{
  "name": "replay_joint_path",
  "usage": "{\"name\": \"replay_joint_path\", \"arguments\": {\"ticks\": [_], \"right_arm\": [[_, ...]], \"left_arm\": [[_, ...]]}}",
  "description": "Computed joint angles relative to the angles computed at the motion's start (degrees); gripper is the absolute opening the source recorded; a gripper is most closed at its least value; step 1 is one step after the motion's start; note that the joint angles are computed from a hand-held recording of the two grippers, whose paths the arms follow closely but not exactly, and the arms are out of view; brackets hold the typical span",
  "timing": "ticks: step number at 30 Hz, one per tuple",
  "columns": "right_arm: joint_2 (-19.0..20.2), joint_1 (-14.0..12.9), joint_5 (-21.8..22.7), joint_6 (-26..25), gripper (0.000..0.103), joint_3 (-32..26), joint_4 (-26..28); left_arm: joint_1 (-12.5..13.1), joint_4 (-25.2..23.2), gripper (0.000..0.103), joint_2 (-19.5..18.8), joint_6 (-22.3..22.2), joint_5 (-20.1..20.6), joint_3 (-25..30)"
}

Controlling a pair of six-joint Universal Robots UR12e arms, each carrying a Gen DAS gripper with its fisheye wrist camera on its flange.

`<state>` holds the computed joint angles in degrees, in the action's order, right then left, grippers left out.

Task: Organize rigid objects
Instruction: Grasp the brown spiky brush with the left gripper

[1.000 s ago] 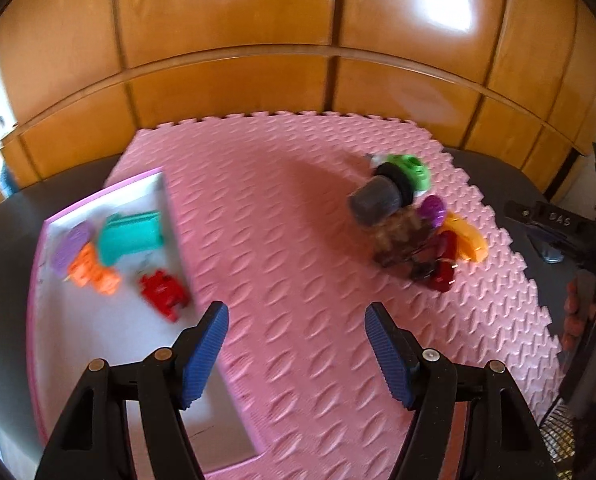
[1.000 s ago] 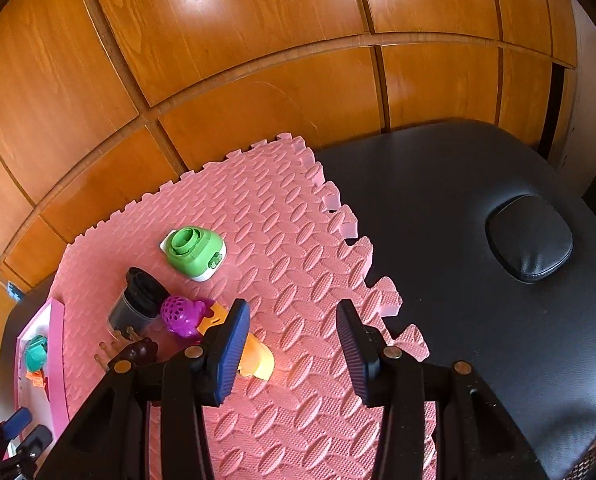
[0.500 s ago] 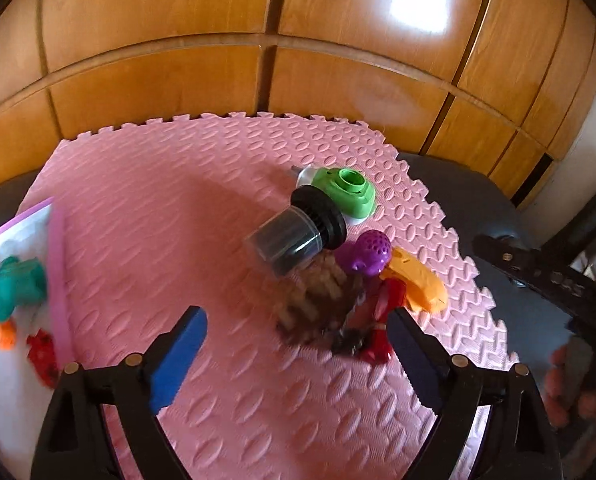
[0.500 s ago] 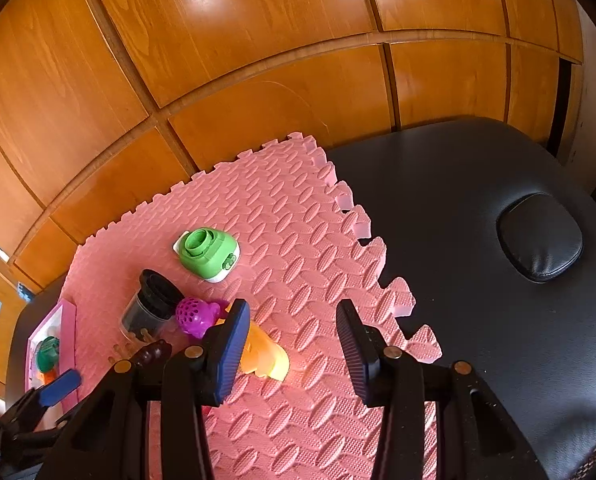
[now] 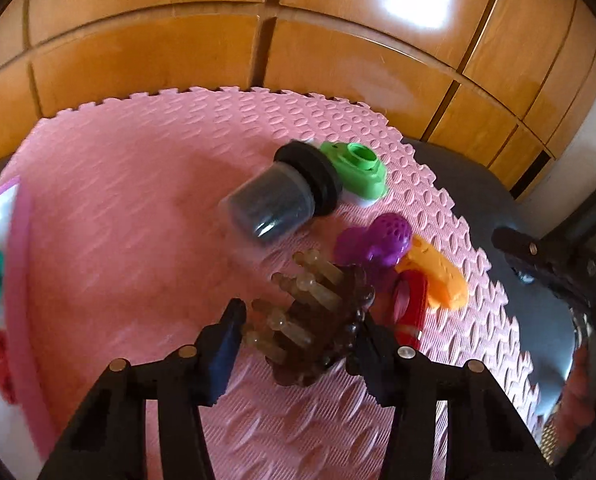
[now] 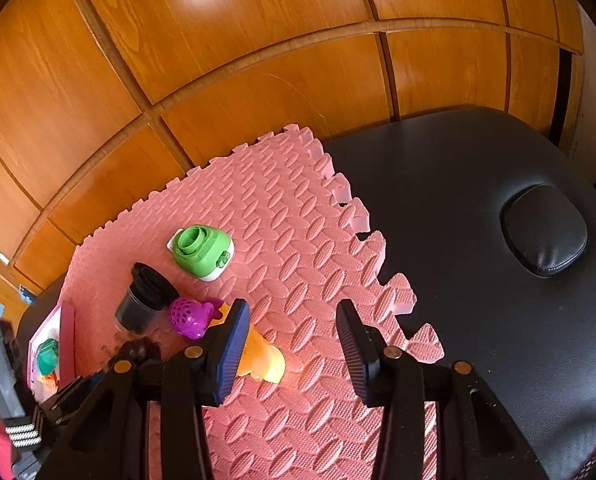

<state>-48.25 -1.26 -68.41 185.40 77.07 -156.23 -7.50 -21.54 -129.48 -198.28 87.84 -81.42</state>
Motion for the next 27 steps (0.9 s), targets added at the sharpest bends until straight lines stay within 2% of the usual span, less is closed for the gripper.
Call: {"name": "replay_joint_path", "arguments": {"ticks": [9,12,15,16,17,23,27], "right_arm": [[0.2,-0.2,0.7,0.7,0.045,-0.3,1.8],[0.1,0.1,0.4,-0.2,0.045,-0.1,1.7],[0.0,0.3,0.6,-1.8,0.045,0.2,1.5],[0.0,0.4,0.7,-2.3,0.045,0.3,1.4],[-0.1,0.4,1.0,-2.9,0.045,0.4,1.2],[0.2,1.1,2.6,-9.1,0.045,-1.0,2.3],[1.9,2.2,2.5,-17.1,0.045,-6.0,5.9]], "left_arm": [[-0.1,6.2,0.053,4.9,0.9,-0.5,-9.6],[-0.6,8.0,0.053,5.3,1.3,1.7,-11.0],[-0.3,8.5,0.053,5.1,0.8,0.3,-11.3],[-0.2,8.2,0.049,5.0,0.8,-0.2,-11.3],[-0.5,9.7,0.047,4.9,1.1,1.2,-11.6],[-0.2,9.7,0.046,4.8,1.1,0.2,-11.5],[-0.2,10.7,0.046,4.9,1.2,-0.1,-11.9]]}}
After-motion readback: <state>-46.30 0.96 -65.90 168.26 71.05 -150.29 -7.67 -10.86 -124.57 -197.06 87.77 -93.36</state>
